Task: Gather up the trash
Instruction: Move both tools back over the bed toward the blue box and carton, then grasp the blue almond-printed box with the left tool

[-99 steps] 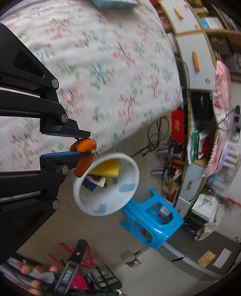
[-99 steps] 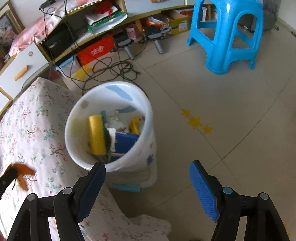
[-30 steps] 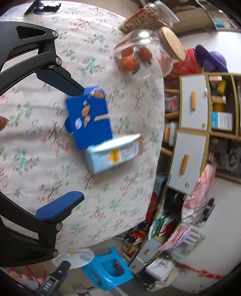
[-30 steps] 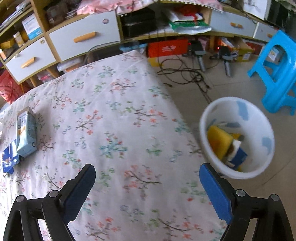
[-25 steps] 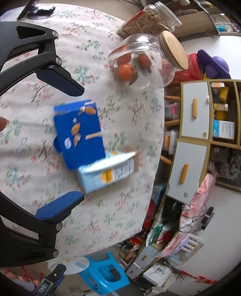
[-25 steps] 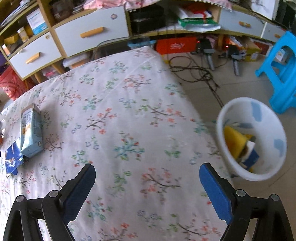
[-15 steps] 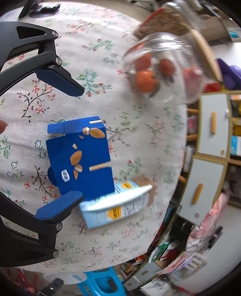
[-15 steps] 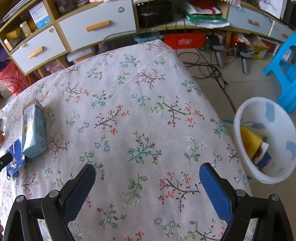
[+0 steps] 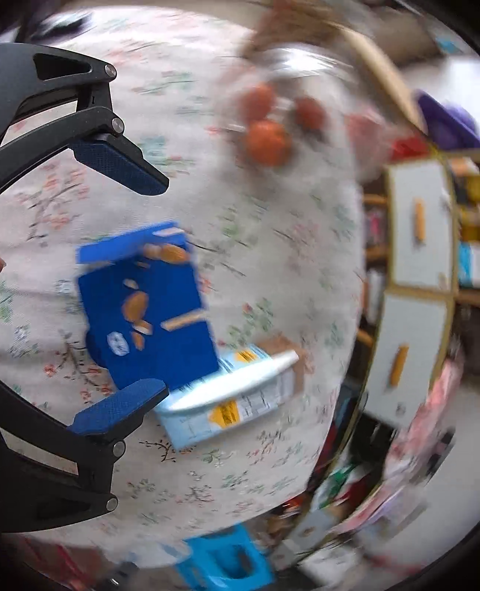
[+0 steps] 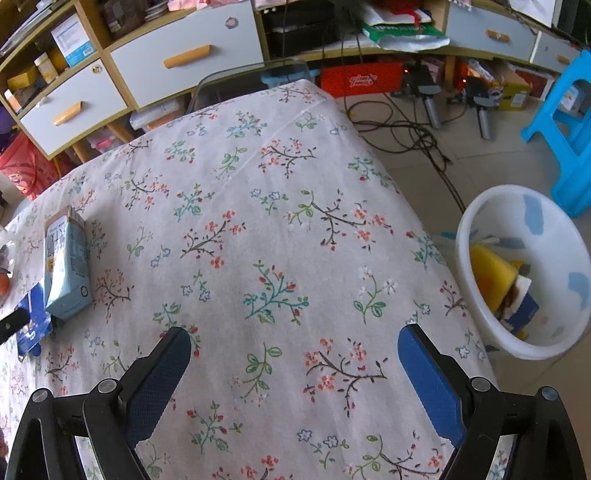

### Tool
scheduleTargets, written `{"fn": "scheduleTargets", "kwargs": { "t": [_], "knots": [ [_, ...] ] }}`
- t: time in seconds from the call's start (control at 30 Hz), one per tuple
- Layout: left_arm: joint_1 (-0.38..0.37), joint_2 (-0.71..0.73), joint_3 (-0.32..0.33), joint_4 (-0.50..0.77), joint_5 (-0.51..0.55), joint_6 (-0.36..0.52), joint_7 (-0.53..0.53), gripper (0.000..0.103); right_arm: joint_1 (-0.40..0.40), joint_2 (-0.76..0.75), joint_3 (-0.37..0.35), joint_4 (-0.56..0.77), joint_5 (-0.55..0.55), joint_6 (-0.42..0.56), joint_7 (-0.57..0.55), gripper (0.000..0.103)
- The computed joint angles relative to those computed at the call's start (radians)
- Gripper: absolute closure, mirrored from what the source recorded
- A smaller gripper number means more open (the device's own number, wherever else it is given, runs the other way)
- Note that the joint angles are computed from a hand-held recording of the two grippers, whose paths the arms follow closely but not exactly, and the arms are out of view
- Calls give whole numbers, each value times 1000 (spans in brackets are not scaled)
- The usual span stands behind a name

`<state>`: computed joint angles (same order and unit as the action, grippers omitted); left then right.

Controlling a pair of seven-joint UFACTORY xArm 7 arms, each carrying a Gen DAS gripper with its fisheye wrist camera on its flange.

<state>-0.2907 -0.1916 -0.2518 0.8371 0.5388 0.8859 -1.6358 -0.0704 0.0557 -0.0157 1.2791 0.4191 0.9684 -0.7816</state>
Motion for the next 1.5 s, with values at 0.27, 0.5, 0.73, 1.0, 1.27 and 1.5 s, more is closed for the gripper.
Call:
{"fn": "scheduleTargets", "kwargs": {
  "t": [0.27, 0.5, 0.73, 1.0, 1.27, 1.5],
  "knots": [
    [24, 47, 77, -33, -42, -204, 366, 3, -14, -7, -12, -4, -19, -47, -60, 9],
    [5, 47, 63, -70, -236, -297, 555, 3, -26, 9, -14, -9, -61, -69, -77, 9],
    [-58, 87, 8, 9, -240, -156, 586, 3, -37, -16, -20, -23, -42, -46, -129, 9],
    [-142, 144, -17, 94, -201, 10, 510, 3, -39, -39, -29, -35, -25, -22, -158, 9],
    [-165, 101, -21, 81, -149, 62, 211, 34, -33, -64, -34, -52, -7, -2, -170, 9],
    [-176, 42, -59, 81, -146, 117, 71, 35, -15, -96, -32, -91, -5, -6, -181, 9]
  ]
}}
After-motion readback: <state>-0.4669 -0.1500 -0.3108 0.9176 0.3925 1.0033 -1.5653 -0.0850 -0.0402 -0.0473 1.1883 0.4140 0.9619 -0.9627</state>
